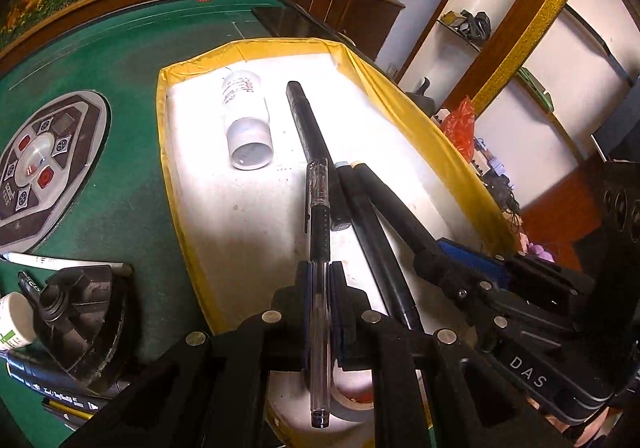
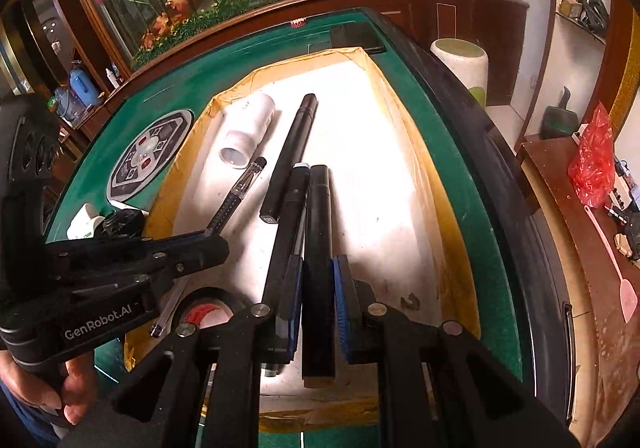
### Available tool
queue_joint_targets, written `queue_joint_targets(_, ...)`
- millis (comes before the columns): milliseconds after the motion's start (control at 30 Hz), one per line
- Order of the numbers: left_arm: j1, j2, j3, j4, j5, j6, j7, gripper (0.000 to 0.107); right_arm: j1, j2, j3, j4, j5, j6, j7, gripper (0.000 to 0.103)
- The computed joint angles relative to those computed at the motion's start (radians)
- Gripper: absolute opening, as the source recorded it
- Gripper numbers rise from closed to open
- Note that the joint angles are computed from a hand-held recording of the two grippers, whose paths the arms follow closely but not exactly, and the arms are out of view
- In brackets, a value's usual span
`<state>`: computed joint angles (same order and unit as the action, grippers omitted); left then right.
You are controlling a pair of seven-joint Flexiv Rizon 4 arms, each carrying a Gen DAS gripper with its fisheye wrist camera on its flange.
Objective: Organize rigid objects
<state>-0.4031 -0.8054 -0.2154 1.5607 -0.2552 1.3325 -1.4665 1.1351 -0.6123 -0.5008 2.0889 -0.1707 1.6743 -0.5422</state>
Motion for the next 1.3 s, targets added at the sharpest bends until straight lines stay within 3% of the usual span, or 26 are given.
queue_joint_targets(133, -0.016, -0.001, 0.02, -0.007, 0.017, -0.004, -0.005, 0.008, 0.006, 0.004, -0.003, 0.002, -0.001, -0.007, 0.007, 0.014)
queue_joint_targets(300, 0.022, 0.009, -0.028, 0.024, -0.003, 0.01, 0.018, 0.014, 0.033, 0.012, -0.029, 0.02, 0.01, 0.008, 0.015, 0.014)
queue_joint_targets(400, 0.064, 0.032, -0.083, 0.076, -0.026, 0.049, 0.054, 0.036, 0.066, 0.015, -0.061, 0.033, 0.023, 0.017, 0.017, 0.016)
queue_joint_targets(467, 0.068, 0.049, -0.087, 0.109, -0.031, 0.085, 0.058, 0.044, 0.093, 0.017, -0.087, 0.043, 0.041, 0.029, 0.015, 0.019)
queue_joint_targets(567, 0.132, 0.078, -0.162, 0.186, -0.048, 0.144, 0.101, 0.044, 0.14, 0.013, -0.128, 0.06, 0.08, 0.076, 0.001, 0.025)
queue_joint_targets(633, 0.156, 0.095, -0.186, 0.224, -0.05, 0.18, 0.115, 0.045, 0.142, 0.011, -0.118, 0.056, 0.11, 0.111, -0.023, 0.03)
queue_joint_targets(700, 0.222, 0.114, -0.267, 0.294, -0.101, 0.239, 0.184, 0.045, 0.131, 0.011, -0.093, 0.041, 0.129, 0.137, -0.052, 0.031)
queue_joint_targets(800, 0.25, 0.144, -0.256, 0.335, -0.001, 0.286, 0.091, 0.051, 0.145, 0.004, -0.085, 0.011, 0.153, 0.133, -0.092, 0.032)
queue_joint_targets(900, 0.392, 0.15, -0.404, 0.411, -0.007, 0.339, 0.125, 0.052, 0.155, -0.005, -0.074, -0.026, 0.175, 0.121, -0.129, 0.034)
queue_joint_targets(933, 0.421, 0.156, -0.422, 0.431, 0.009, 0.36, 0.114, 0.052, 0.161, -0.007, -0.076, -0.032, 0.185, 0.118, -0.136, 0.035)
queue_joint_targets(1067, 0.487, 0.2, -0.414, 0.504, 0.071, 0.433, 0.061, 0.055, 0.155, -0.011, -0.048, -0.066, 0.183, 0.1, -0.158, 0.037)
queue_joint_targets(1167, 0.52, 0.237, -0.368, 0.55, 0.104, 0.476, 0.012, 0.056, 0.139, -0.014, -0.019, -0.087, 0.161, 0.088, -0.168, 0.037)
queue_joint_targets(1300, 0.473, 0.287, -0.19, 0.57, 0.105, 0.487, -0.042, 0.063, 0.082, -0.02, 0.056, -0.12, 0.129, 0.087, -0.18, 0.038)
